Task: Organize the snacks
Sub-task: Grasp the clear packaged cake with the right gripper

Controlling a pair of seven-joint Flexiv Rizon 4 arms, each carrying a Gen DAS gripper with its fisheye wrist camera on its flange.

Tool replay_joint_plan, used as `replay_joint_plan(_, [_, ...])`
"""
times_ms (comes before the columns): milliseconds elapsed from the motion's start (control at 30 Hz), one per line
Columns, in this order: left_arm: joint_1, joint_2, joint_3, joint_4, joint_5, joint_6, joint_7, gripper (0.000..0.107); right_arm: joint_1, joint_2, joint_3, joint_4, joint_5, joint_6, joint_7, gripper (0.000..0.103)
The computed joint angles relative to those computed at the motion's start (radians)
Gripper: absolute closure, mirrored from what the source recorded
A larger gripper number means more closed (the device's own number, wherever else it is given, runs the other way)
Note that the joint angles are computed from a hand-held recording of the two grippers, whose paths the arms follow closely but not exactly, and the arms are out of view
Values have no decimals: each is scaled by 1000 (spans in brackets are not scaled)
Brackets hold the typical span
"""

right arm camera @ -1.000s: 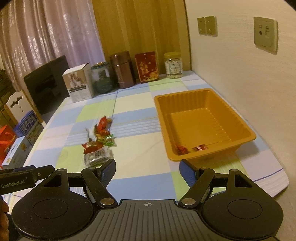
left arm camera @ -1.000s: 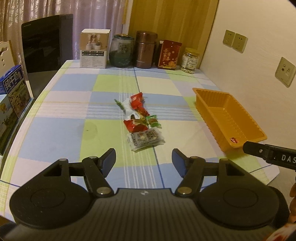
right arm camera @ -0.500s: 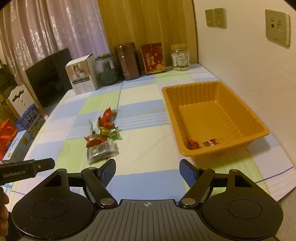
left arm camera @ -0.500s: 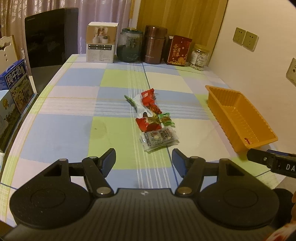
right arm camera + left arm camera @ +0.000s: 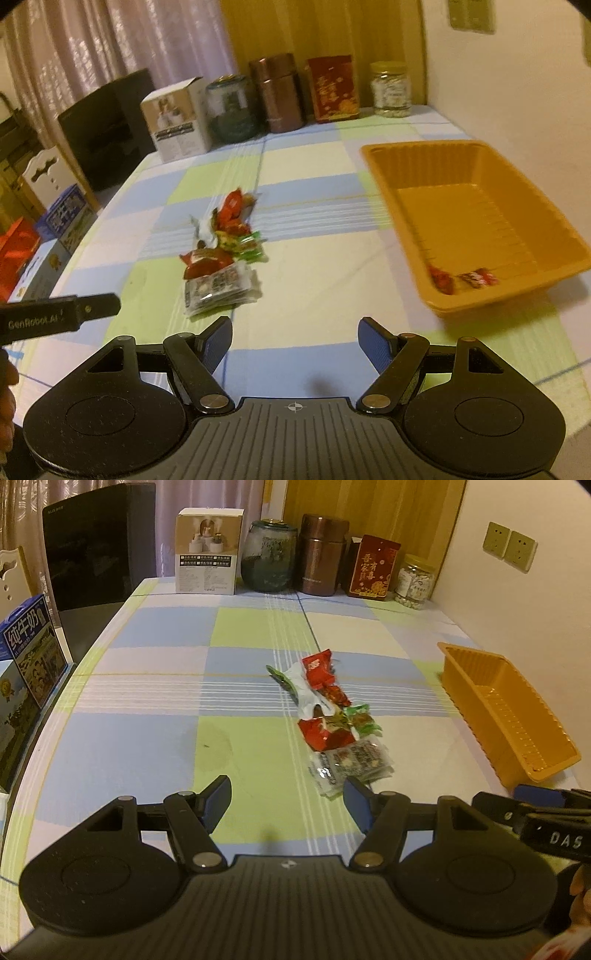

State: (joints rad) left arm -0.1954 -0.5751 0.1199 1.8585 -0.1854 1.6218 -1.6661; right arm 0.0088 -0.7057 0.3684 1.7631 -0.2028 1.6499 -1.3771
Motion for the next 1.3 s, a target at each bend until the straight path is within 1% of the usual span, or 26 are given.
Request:
replay_joint_plan(100, [23,-14,-12,-14,-1,-5,11,43,-16,-46,36,-49,-32,-26,-48,27])
replay_joint_plan(200, [45,-28,-23,-26,-6,-10,21,43,-40,-107,91,-123,-65,-81,-137,27])
replay_joint_plan(333, [70,-44,-36,-41,-16,-8,27,43,-68,-190,172,-227,-107,-169,-313,27])
replay_joint_plan(400, [80,-51,-43,-48,-23,-7,28,43,-85,-236,222,-281,-134,-222,-427,27])
replay_joint_plan(467, [84,-57,-43,-54,-26,-8,31,43,-87,-277,252,-329,-170,-267,-551,27])
replay_joint_plan(633, [103,-63,-62,-62,-28,-20,50,43,-88,-353,309,-416,-210,-336,-808,28])
replay_joint_plan(700, [112,-62,-73,-58,-29,-18,58,43,-83,-374,320,-442,-220,-352,-896,28])
replay_joint_plan(767, [126,-60,-91,-52,-34,-15,65,43,-82,-400,348,-477,-225,-394,-992,28])
replay_joint_plan(867, [132,-63,-101,-49,-45,-17,65,43,-69,-430,372,-537,-210,-473,-1084,28])
replay_joint_plan(933, [128,-64,-97,-47,-50,-22,60,43,-60,-448,383,-585,-178,-526,-1104,28])
replay_joint_plan(967, [130,-64,-99,-45,-51,-24,61,43,-52,-451,380,-610,-158,-559,-1093,28])
replay_joint_plan(1000, [129,-64,-99,-44,-53,-25,60,43,-44,-448,369,-620,-142,-571,-1082,33])
replay_joint_plan(1033, [130,-64,-99,-42,-53,-26,60,43,-36,-438,350,-615,-131,-564,-1074,37])
replay_joint_plan(1133, [133,-64,-103,-39,-55,-27,60,43,-22,-403,301,-593,-85,-564,-1033,46])
replay_joint_plan(1233, [133,-63,-105,-37,-55,-22,60,43,-21,-365,278,-578,-8,-609,-968,50])
replay_joint_plan(1300, [138,-61,-114,-34,-57,-18,63,43,-27,-343,275,-563,36,-638,-959,51])
